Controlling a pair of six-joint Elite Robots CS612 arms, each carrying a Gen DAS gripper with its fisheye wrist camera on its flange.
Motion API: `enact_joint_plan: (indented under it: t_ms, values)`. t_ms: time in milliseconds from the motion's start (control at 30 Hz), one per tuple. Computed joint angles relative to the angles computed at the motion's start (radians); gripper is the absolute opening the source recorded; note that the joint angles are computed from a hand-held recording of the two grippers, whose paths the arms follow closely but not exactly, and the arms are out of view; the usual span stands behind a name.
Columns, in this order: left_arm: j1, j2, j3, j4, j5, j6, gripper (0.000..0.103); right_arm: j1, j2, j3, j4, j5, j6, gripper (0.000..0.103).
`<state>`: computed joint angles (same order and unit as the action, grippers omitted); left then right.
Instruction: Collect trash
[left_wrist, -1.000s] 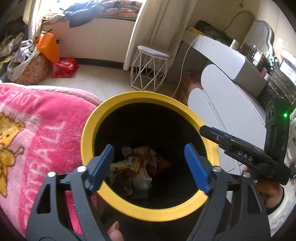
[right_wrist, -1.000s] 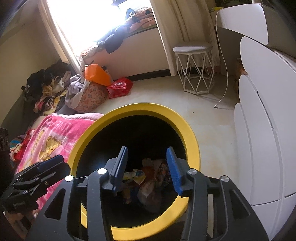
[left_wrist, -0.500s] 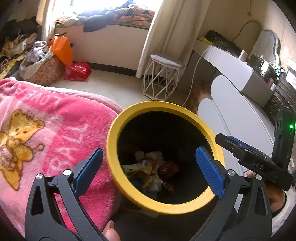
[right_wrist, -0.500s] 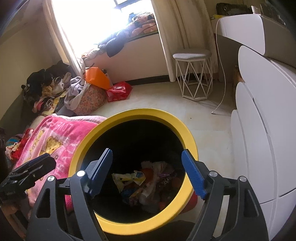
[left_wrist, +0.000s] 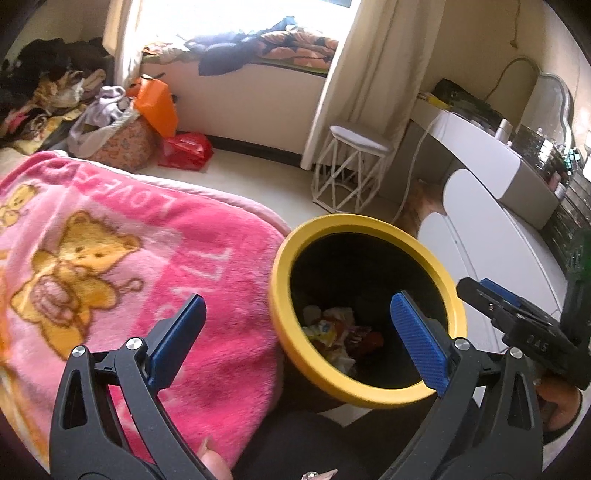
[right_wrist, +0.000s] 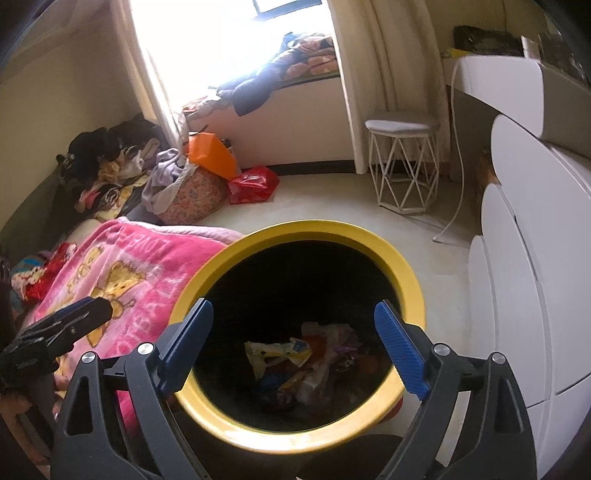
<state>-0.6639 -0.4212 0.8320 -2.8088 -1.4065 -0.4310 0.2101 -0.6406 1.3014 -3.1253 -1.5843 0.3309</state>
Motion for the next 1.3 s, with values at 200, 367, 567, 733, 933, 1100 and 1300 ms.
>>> enact_joint_plan:
  t_ms: [200, 367, 567, 733, 933, 1100, 1300]
  values:
    - [-0.001, -0.042, 0.082, -0.042, 0.065, -0.024, 0.092, 0.02, -0.002, 0.0, -0.019, 0.004, -0.033, 0.093]
    - [-0.004, -0.077, 0.149, -0.069, 0.126, -0.034, 0.092, 0.04, 0.0, 0.005, -0.065, -0.002, -0.056, 0.096]
    - [-0.012, -0.113, 0.227, -0.117, 0.217, -0.049, 0.092, 0.061, 0.006, 0.008, -0.119, -0.041, -0.087, 0.096]
    - [-0.019, -0.133, 0.275, -0.159, 0.275, -0.051, 0.092, 0.075, 0.012, 0.023, -0.203, -0.077, -0.118, 0.096]
    - [-0.031, -0.146, 0.33, -0.278, 0.322, -0.022, 0.092, 0.094, 0.028, 0.042, -0.334, -0.152, -0.155, 0.096]
    - [-0.043, -0.148, 0.359, -0.365, 0.347, 0.006, 0.092, 0.112, 0.051, 0.044, -0.458, -0.225, -0.191, 0.096]
    - [-0.053, -0.143, 0.373, -0.445, 0.368, 0.036, 0.092, 0.12, 0.064, 0.045, -0.527, -0.266, -0.204, 0.097]
